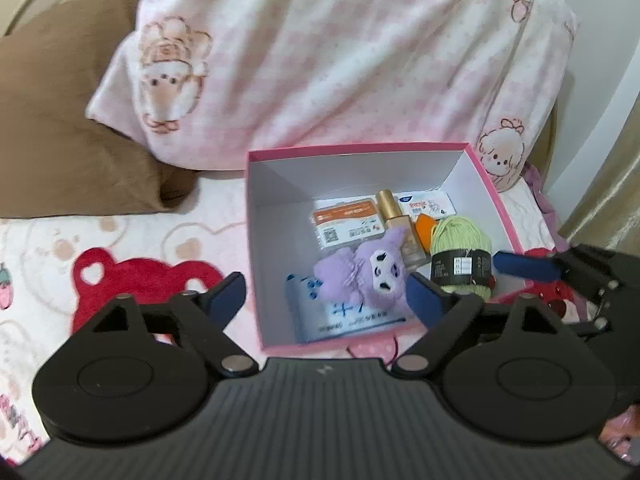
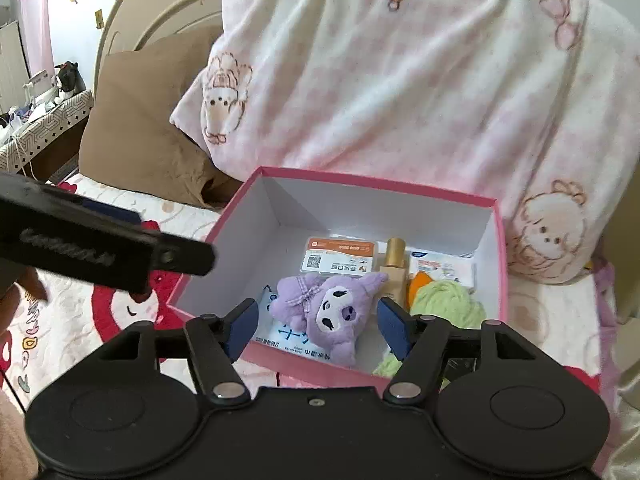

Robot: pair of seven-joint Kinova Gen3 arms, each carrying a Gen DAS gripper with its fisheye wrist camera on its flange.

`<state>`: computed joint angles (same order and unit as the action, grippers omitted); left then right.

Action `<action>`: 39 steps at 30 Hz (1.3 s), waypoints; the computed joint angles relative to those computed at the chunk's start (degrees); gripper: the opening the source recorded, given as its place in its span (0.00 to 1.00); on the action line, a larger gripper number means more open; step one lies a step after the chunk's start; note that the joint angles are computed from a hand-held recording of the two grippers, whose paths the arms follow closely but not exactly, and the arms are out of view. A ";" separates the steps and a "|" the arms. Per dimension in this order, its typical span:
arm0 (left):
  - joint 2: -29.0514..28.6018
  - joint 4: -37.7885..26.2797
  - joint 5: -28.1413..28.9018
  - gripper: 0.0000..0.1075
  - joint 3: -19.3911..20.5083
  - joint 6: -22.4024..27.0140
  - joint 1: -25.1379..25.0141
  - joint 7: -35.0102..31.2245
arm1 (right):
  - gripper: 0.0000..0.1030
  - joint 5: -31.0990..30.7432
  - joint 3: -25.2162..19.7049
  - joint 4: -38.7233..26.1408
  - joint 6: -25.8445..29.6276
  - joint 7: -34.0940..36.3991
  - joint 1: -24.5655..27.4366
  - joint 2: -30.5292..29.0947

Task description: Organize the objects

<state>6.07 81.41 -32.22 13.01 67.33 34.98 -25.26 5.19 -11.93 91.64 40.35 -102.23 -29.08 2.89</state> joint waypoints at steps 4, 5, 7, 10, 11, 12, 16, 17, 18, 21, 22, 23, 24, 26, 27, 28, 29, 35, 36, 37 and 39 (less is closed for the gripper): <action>-1.60 -0.76 -2.10 0.88 1.41 4.71 2.19 3.83 | 0.72 1.40 -0.47 -0.35 2.78 -2.31 -0.31 -2.78; -2.01 -0.92 -2.62 0.89 1.95 5.64 2.65 4.39 | 0.72 1.89 -0.75 -0.62 3.71 -3.07 -0.35 -3.30; -2.70 -1.46 -3.83 0.94 3.16 7.59 3.62 5.47 | 0.73 3.44 -1.43 -0.97 5.62 -4.90 -0.45 -4.50; -2.30 -3.77 -5.12 0.95 4.78 11.79 5.30 6.38 | 0.73 4.95 -2.27 -0.52 7.46 -6.13 -0.15 -6.61; -2.06 -4.64 -4.92 0.95 5.04 13.04 5.77 6.33 | 0.73 5.29 -2.55 -0.47 8.34 -6.98 0.10 -7.20; -1.92 -5.32 -4.53 0.95 5.15 13.94 6.15 6.26 | 0.73 4.79 -2.49 -0.34 8.83 -6.90 0.39 -7.71; -0.93 -7.72 -4.79 0.95 5.69 18.45 8.63 7.97 | 0.76 3.87 -2.86 0.78 9.71 -7.10 1.76 -10.44; -0.85 -7.85 -5.04 0.95 5.81 19.15 9.44 8.61 | 0.77 3.57 -2.93 1.16 9.93 -6.94 2.08 -11.20; -0.90 -7.77 -5.01 0.95 5.83 19.28 10.02 9.18 | 0.78 3.45 -3.16 1.38 10.37 -7.12 2.44 -11.74; -0.42 -7.57 -5.65 0.95 6.16 20.30 11.86 10.98 | 0.79 2.89 -3.71 2.07 11.76 -7.77 3.38 -12.89; -0.01 -7.67 -5.93 0.95 6.24 20.87 12.50 11.30 | 0.79 2.50 -3.70 2.43 11.94 -7.31 3.50 -13.25; 0.37 -7.70 -6.02 0.95 6.20 21.29 13.07 11.57 | 0.79 2.26 -3.72 3.00 11.82 -6.67 3.59 -13.69; 0.65 -7.60 -5.91 0.95 6.06 21.45 13.52 11.87 | 0.79 2.51 -4.05 3.73 11.51 -6.77 3.87 -14.17; 0.52 -6.75 -4.77 0.95 5.64 20.49 13.81 12.38 | 0.79 2.64 -4.54 4.32 11.86 -7.66 4.56 -14.47; 0.49 -6.45 -4.27 0.95 5.49 20.12 13.80 12.42 | 0.79 2.36 -4.54 4.48 12.17 -7.97 4.80 -14.48; 0.47 -6.10 -3.93 0.95 5.39 19.84 13.79 12.48 | 0.79 2.00 -4.40 4.66 12.35 -8.05 4.97 -14.51; 0.46 -5.80 -3.76 0.95 5.33 19.70 13.84 12.74 | 0.79 1.83 -4.34 4.87 12.46 -8.07 5.12 -14.59; 0.01 -4.26 -3.27 0.95 5.23 18.86 13.71 14.27 | 0.80 1.72 -4.35 5.78 12.89 -8.81 6.04 -15.07; -0.12 -3.99 -3.02 0.95 5.26 18.70 13.57 14.40 | 0.81 2.04 -4.58 5.95 12.96 -9.11 6.18 -15.15; -0.31 -3.67 -2.70 0.95 5.26 18.46 13.35 14.42 | 0.81 2.30 -4.75 6.01 13.10 -9.36 6.28 -15.13; -0.74 -2.95 -2.08 0.95 5.36 17.71 12.87 14.37 | 0.81 2.50 -4.87 6.00 13.44 -9.59 6.33 -14.98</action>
<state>5.33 78.46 -34.31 18.37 85.04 47.86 -10.89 7.69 -16.80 97.64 53.79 -111.82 -22.74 -12.10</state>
